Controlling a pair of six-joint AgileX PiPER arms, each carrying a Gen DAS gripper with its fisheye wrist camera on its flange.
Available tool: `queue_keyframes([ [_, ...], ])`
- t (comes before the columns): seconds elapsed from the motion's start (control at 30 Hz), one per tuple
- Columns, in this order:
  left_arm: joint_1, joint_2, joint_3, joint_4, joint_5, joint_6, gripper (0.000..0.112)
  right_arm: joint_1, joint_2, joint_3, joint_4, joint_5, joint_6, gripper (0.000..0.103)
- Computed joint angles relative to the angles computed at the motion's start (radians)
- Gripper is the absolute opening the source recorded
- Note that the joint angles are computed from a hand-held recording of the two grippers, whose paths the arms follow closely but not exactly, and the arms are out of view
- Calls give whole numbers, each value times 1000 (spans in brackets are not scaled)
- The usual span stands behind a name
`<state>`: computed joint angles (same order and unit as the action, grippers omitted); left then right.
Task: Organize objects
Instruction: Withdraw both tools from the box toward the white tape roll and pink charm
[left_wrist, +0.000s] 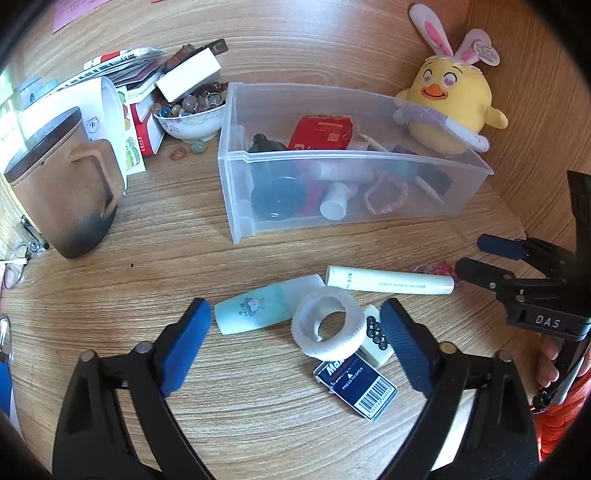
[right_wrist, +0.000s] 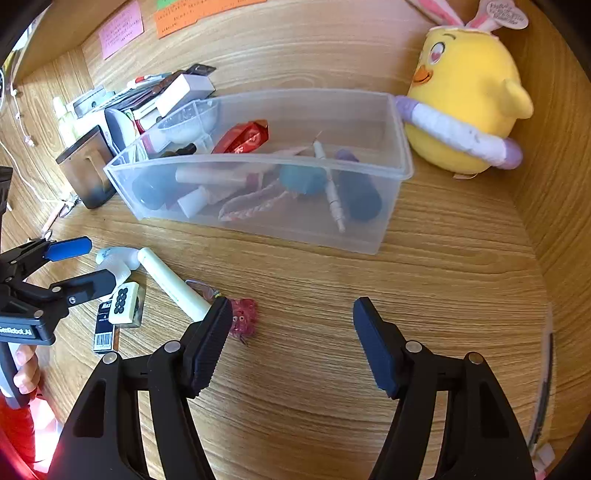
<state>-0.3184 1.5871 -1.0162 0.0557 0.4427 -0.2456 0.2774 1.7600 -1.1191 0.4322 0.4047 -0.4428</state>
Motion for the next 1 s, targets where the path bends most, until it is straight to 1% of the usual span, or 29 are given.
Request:
queue_keyframes([
  [0.03, 5, 1, 0, -19, 4, 19, 85, 6, 3, -3, -15, 1, 13, 64],
  [0.13, 20, 13, -4, -66, 15, 56, 80, 32, 17, -14, -86, 2, 71, 62],
  [0.17, 17, 10, 1, -42, 9, 31, 80, 40, 21, -17, -106, 5, 87, 61],
  [0.23, 19, 3, 8, -46, 5, 34, 76, 58, 22, -13, -163, -8, 134, 56],
  [0.27, 21, -2, 15, -50, -1, 37, 75, 63, 23, -11, -171, -11, 136, 55],
  [0.3, 18, -7, 23, -38, -5, 25, 72, 67, 23, -10, -168, -13, 130, 53],
  [0.37, 11, -18, 36, -1, -11, -10, 66, 75, 21, -6, -177, -19, 132, 46],
  [0.4, 9, -24, 45, 10, -15, -21, 61, 74, 20, -4, -158, -19, 110, 41],
  [0.43, 10, -29, 52, 2, -17, -10, 54, 72, 18, -1, -133, -18, 83, 34],
  [0.47, 13, -27, 51, -18, -15, 11, 50, 71, 16, 3, -113, -19, 59, 31],
  [0.5, 14, -23, 52, -29, -14, 21, 42, 70, 10, 10, -99, -23, 41, 26],
  [0.53, 13, -15, 53, -14, -12, 3, 38, 71, 8, 14, -87, -26, 25, 21],
  [0.6, 1, -19, 60, 46, -23, -56, 39, 72, 6, 19, -62, -29, -4, 16],
  [0.73, -16, -37, 77, 113, -48, -124, 38, 78, -11, 41, -73, -62, 17, 12],
  [0.8, -26, -46, 81, 154, -49, -165, 38, 72, -24, 48, -41, -68, -6, 11],
  [0.9, -39, -67, 83, 202, -46, -211, 38, 64, -46, 49, -35, -77, 2, 10],
  [1.0, -41, -90, 83, 215, -49, -225, 38, 49, -73, 52, 3, -78, -26, 10],
])
